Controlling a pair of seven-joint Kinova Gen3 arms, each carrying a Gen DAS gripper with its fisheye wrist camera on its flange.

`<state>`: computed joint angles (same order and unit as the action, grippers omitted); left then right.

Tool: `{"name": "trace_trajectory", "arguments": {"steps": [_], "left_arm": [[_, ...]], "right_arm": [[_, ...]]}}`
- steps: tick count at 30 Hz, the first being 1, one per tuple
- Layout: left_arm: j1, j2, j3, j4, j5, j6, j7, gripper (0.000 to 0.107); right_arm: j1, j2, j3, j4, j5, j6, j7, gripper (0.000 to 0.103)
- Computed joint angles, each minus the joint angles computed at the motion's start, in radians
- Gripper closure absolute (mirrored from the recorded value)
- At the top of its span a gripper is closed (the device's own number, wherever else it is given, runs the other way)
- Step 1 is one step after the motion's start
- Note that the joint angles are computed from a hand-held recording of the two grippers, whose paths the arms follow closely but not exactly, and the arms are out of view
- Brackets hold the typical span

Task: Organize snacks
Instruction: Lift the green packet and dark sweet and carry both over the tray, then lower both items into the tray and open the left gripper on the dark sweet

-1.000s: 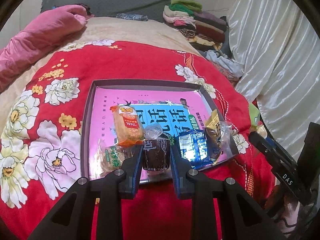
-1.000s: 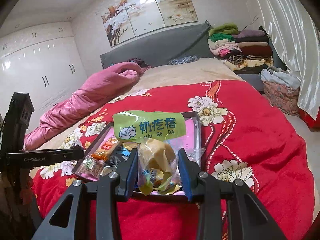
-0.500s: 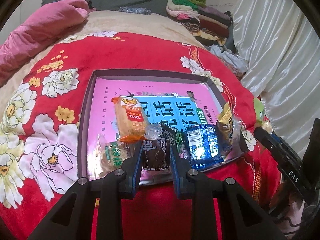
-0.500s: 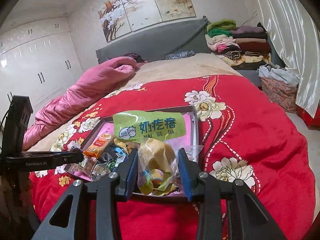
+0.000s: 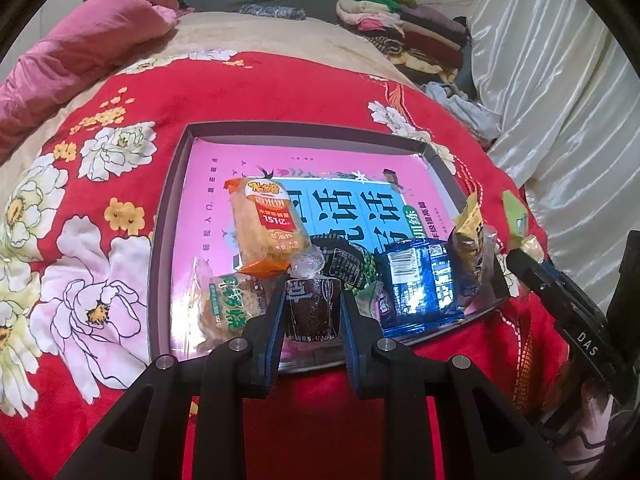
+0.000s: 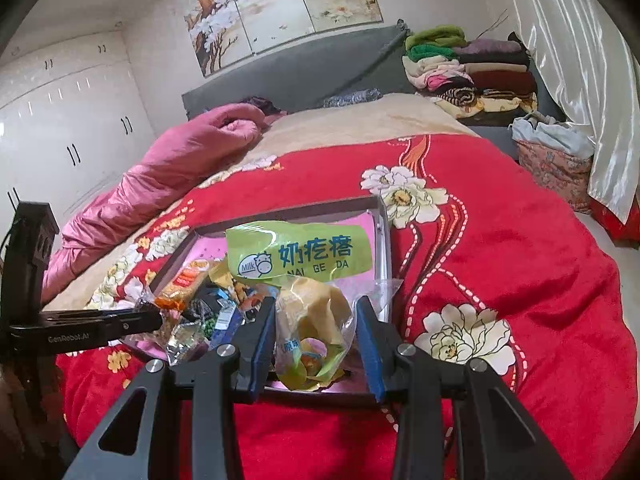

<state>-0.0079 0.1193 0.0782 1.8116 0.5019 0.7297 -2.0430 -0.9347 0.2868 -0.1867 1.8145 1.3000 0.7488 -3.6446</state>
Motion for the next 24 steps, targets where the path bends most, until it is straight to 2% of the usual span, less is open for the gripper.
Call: {"name": "trace_trajectory", "arguments": {"steps": [24], "left_arm": [[-0.003, 0.022, 0.007, -0.004, -0.006, -0.01, 0.001, 0.081]], "right_arm": [[-0.006, 0.07, 0.06, -0.08, -0.086, -0.084, 0.161, 0.064]]}}
